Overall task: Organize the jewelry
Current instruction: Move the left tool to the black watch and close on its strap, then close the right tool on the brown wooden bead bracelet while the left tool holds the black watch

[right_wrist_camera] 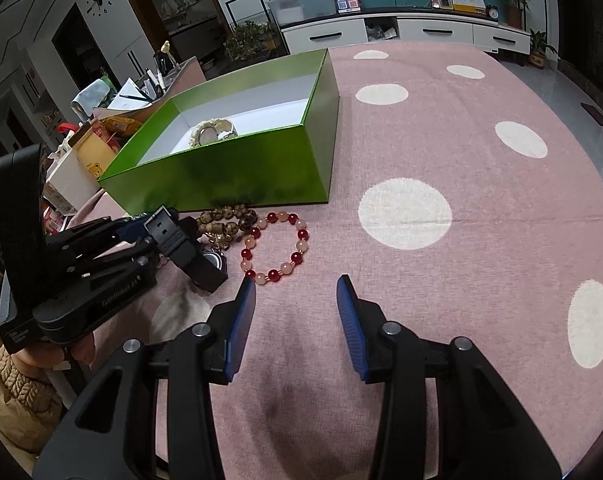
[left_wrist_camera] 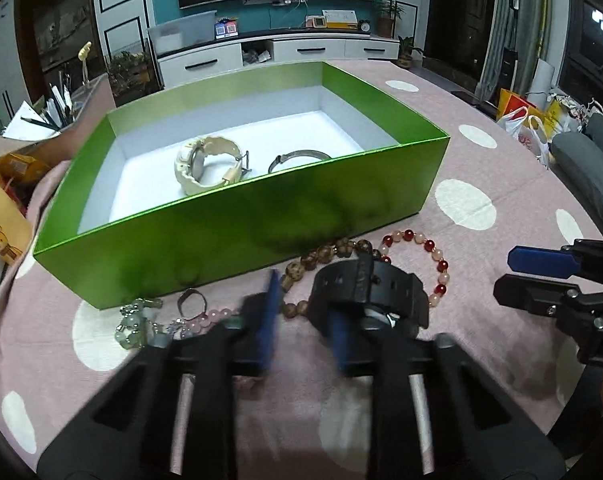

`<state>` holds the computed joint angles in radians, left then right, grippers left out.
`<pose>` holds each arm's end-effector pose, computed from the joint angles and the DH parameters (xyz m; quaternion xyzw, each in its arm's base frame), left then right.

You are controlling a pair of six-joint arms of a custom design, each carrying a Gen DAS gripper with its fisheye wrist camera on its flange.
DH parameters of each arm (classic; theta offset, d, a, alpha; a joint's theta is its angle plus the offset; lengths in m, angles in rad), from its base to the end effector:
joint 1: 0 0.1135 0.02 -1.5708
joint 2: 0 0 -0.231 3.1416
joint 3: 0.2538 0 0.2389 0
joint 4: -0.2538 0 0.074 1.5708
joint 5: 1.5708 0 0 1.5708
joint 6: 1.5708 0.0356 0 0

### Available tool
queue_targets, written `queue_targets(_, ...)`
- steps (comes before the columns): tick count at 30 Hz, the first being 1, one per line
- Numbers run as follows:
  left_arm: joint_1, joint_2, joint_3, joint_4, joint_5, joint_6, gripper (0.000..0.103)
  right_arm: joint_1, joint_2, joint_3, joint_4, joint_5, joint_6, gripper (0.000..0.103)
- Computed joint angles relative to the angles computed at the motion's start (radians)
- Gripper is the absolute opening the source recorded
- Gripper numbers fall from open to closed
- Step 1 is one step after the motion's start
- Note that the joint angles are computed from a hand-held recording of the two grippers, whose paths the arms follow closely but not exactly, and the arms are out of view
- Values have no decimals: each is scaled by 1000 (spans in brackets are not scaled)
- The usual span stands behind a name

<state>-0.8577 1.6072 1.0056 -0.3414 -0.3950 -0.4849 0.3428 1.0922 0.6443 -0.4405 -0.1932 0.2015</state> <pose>0.2169 -0.2299 0.1764 0.1133 0.9277 -0.0422 0.3532 0.2018 0.0793 0.1879 -0.0984 0.9333 0.1771 0.2964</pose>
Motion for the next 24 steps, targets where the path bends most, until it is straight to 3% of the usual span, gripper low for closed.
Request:
queue_targets(2, 2, -16, -13, 12, 0, -7, 5, 8, 17, 7, 6, 7, 2, 43)
queue_targets(7, 25, -174, -105, 21, 19, -66, 4, 41, 54, 29, 26, 18, 1, 43)
queue_targets(14, 64, -442, -230, -71, -1, -152, 4, 105, 125, 58, 70, 25, -20, 43)
queue_targets(20, 82, -563, -294, -126, -7, -191, 4, 186, 230, 141, 109, 20, -109, 43)
queue_targets(24, 90, -595, -315, -122, 7, -202, 5, 245, 337, 256, 88, 42, -234, 43)
